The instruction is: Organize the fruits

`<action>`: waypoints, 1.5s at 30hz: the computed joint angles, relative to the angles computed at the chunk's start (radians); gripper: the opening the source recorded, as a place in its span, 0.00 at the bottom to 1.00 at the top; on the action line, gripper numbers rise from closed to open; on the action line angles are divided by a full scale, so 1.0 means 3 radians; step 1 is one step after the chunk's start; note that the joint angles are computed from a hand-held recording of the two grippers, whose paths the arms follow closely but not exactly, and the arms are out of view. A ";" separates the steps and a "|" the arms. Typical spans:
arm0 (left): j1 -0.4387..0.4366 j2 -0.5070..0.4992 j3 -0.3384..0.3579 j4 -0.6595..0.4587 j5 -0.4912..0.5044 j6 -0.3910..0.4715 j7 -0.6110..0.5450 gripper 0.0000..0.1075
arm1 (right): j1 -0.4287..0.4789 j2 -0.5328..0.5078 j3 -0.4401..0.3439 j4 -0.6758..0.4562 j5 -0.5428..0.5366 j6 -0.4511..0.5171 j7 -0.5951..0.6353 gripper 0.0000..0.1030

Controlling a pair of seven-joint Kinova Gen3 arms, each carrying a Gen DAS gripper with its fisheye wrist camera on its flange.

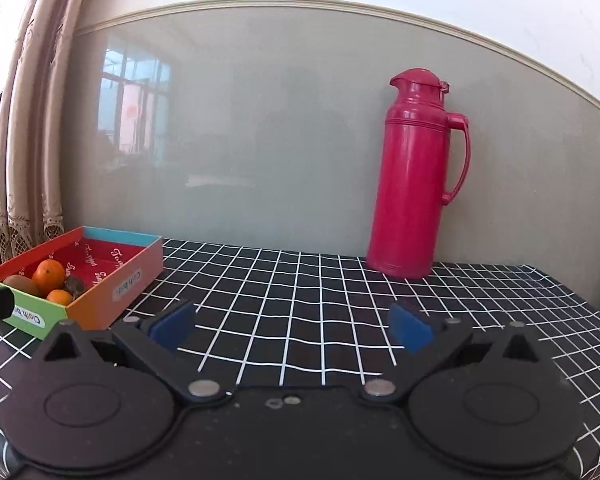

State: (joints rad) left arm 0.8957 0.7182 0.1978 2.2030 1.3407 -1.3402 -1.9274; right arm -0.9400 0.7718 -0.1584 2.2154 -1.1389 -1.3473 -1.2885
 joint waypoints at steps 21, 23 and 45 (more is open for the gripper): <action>-0.0014 -0.0042 -0.0011 0.0044 -0.0045 0.0059 0.0024 0.96 | -0.0005 0.0010 -0.0004 -0.0001 0.0020 -0.0016 0.0111 1.00; -0.0016 -0.0044 -0.0012 0.0047 -0.0046 0.0062 0.0024 0.96 | -0.0007 0.0011 -0.0002 0.0003 0.0023 -0.0019 0.0107 1.00; -0.0011 -0.0040 -0.0016 0.0049 -0.0046 0.0056 0.0057 0.96 | -0.0007 0.0006 -0.0002 0.0000 0.0016 -0.0011 0.0092 1.00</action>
